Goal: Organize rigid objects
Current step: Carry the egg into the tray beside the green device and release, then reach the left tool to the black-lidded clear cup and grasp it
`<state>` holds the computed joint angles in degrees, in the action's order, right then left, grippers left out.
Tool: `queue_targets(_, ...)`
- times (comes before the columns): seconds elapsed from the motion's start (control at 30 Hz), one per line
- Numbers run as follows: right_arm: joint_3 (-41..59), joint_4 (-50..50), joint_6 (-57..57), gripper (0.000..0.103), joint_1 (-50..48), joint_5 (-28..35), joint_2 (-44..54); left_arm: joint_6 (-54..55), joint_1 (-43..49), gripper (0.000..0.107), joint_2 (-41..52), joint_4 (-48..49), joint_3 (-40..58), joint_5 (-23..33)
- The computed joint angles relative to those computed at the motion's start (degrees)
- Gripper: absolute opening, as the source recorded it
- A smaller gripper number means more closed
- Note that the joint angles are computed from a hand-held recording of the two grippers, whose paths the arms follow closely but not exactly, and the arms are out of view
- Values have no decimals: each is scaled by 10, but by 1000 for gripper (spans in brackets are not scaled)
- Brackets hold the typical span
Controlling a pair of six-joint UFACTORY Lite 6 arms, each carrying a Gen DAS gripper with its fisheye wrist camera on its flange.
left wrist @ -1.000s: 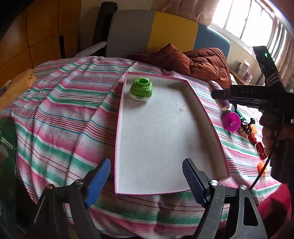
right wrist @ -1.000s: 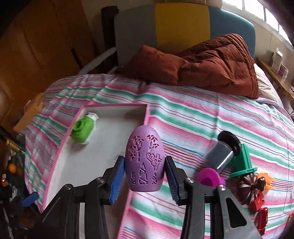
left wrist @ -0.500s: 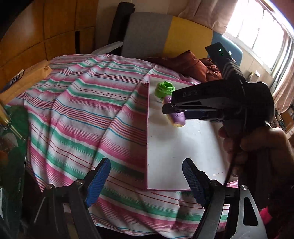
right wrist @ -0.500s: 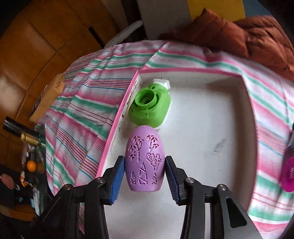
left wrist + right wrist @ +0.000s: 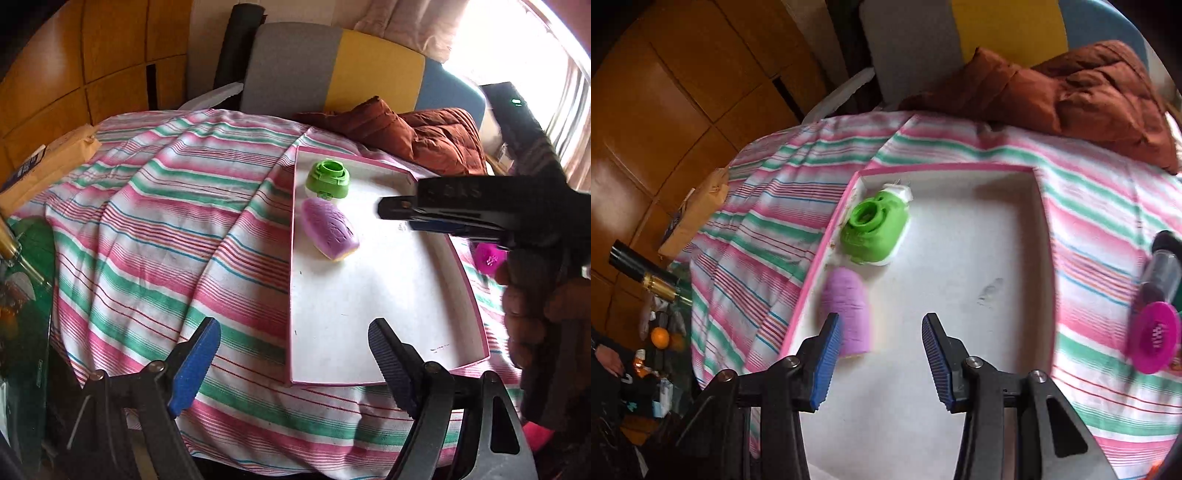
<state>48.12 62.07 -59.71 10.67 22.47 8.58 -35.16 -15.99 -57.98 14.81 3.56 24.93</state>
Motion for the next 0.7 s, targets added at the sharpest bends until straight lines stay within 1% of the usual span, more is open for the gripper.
queue_targets(0.07,-29,-19,-7,45,-16,-19,-38,-47,-26,83,10,33,7,4)
queue_targets(0.17,-64,-53,-17,45,-56,-31,-86,-121,-63,83,24,93,17,9)
queue_targets(0.23,-76,-55,-37,45,-93,-26,-107,-179,-95,83,37,139,27,17)
queue_targets(0.37,-92,-26,-108,45,-179,-10,-131,-299,-165,83,78,234,52,41)
queue_targets(0.53,-74,-12,-164,45,-272,-7,-121,-367,-219,83,123,289,78,50)
queue_targets(0.6,-59,-12,-178,45,-305,-7,-109,-410,-248,83,143,321,89,63)
queue_targets(0.7,-36,3,-212,47,-350,-8,-91,-426,-260,83,170,331,100,53)
